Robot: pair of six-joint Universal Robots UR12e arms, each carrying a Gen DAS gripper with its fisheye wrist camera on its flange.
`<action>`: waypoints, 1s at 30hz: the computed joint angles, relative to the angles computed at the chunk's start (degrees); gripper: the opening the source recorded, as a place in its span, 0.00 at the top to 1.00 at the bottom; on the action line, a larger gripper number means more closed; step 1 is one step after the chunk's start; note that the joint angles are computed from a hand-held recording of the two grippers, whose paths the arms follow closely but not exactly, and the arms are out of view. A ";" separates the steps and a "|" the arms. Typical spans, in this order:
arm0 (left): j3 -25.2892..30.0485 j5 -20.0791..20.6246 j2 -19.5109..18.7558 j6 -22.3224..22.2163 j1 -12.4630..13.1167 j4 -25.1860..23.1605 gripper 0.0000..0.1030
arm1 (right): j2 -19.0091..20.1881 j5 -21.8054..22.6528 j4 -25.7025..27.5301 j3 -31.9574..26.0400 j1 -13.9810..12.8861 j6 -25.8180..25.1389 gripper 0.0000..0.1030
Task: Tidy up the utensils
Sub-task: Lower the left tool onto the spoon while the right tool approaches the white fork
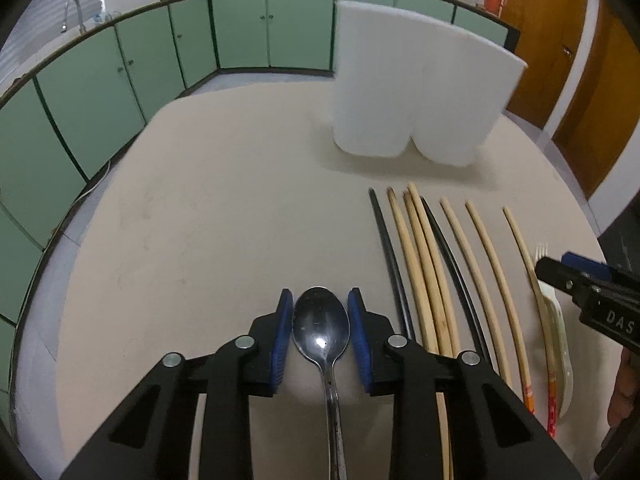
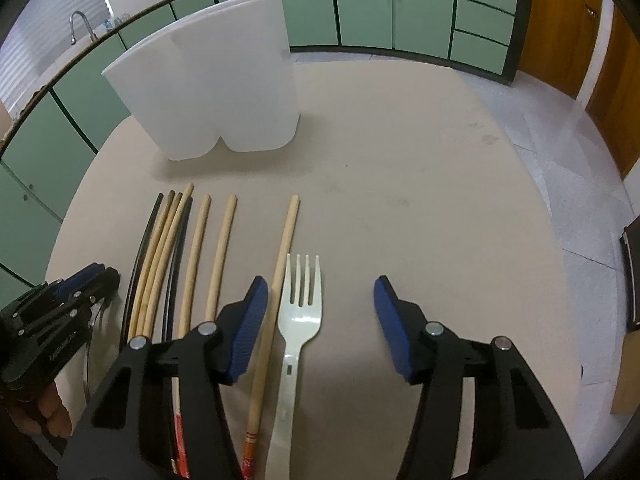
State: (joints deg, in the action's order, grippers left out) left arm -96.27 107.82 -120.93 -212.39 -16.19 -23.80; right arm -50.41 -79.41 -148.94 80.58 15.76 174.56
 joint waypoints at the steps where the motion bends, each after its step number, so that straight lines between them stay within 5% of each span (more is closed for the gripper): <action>1: 0.05 0.29 -0.02 -0.04 0.11 0.25 0.73 | 0.05 -0.16 -0.06 -0.11 0.00 -0.03 0.48; 12: 0.93 0.55 -0.75 0.48 1.13 0.97 0.73 | 1.76 -2.11 1.97 -2.93 0.57 0.04 0.60; 19: 0.10 0.59 -0.26 0.59 1.08 1.48 0.73 | 2.09 -0.55 3.10 -3.80 0.51 -0.53 0.60; 24: 0.56 0.74 -0.61 0.56 0.80 1.12 0.73 | 2.10 2.63 5.06 -4.23 0.22 -2.68 0.78; 30: 0.46 0.23 -0.48 0.51 0.90 1.01 0.73 | 1.75 4.36 5.86 -3.66 -0.01 -6.32 0.78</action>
State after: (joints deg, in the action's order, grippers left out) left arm -95.81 108.05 -121.40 -211.87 -15.29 -22.78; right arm -48.66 -75.05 -143.08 76.92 15.75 168.24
